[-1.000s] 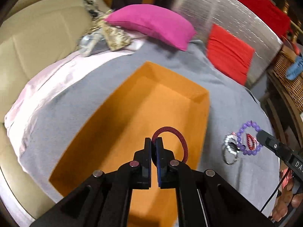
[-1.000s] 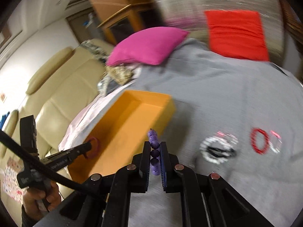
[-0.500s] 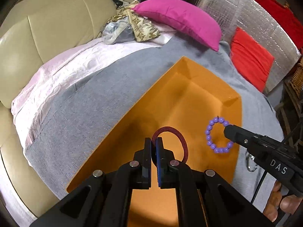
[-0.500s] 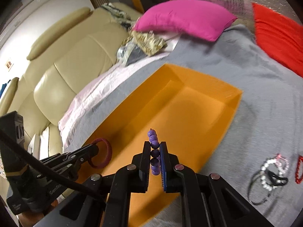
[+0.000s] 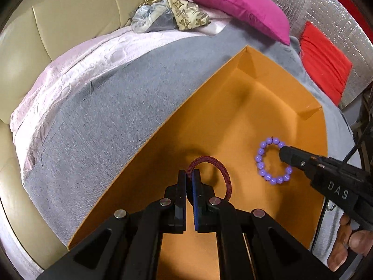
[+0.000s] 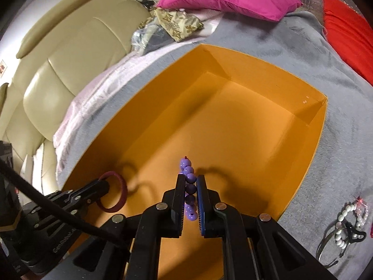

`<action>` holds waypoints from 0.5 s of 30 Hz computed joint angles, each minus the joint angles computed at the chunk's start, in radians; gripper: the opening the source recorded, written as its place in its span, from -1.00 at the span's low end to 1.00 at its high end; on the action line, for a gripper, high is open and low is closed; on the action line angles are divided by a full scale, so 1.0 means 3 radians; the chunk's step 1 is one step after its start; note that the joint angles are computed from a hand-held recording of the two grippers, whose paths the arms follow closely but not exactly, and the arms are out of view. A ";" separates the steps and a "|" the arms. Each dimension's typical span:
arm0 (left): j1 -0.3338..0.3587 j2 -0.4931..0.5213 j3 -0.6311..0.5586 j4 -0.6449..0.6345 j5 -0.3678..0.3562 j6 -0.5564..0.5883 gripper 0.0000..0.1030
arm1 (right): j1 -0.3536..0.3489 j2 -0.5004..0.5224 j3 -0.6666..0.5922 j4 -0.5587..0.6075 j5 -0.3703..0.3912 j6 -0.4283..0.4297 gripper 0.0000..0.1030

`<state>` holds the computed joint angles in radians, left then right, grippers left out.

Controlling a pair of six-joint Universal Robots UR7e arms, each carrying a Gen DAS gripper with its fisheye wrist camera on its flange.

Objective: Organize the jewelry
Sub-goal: 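Carry both bracelets over the orange box and open both tools to drop them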

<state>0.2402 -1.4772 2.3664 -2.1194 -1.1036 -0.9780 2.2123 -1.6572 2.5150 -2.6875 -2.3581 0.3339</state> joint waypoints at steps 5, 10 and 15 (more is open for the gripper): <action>0.0029 0.0047 0.0009 -0.0003 0.0000 -0.0006 -0.91 | -0.0028 0.0061 -0.0046 0.0105 -0.0137 0.0007 -0.80; 0.0010 0.0075 -0.0015 0.0133 0.0077 -0.0051 -0.91 | -0.0002 0.0153 -0.0114 0.0283 -0.0301 0.0082 -0.80; 0.0021 0.0058 -0.0006 0.0161 0.0040 -0.0052 -0.90 | 0.0014 0.0233 -0.0194 0.0497 -0.0428 0.0187 -0.80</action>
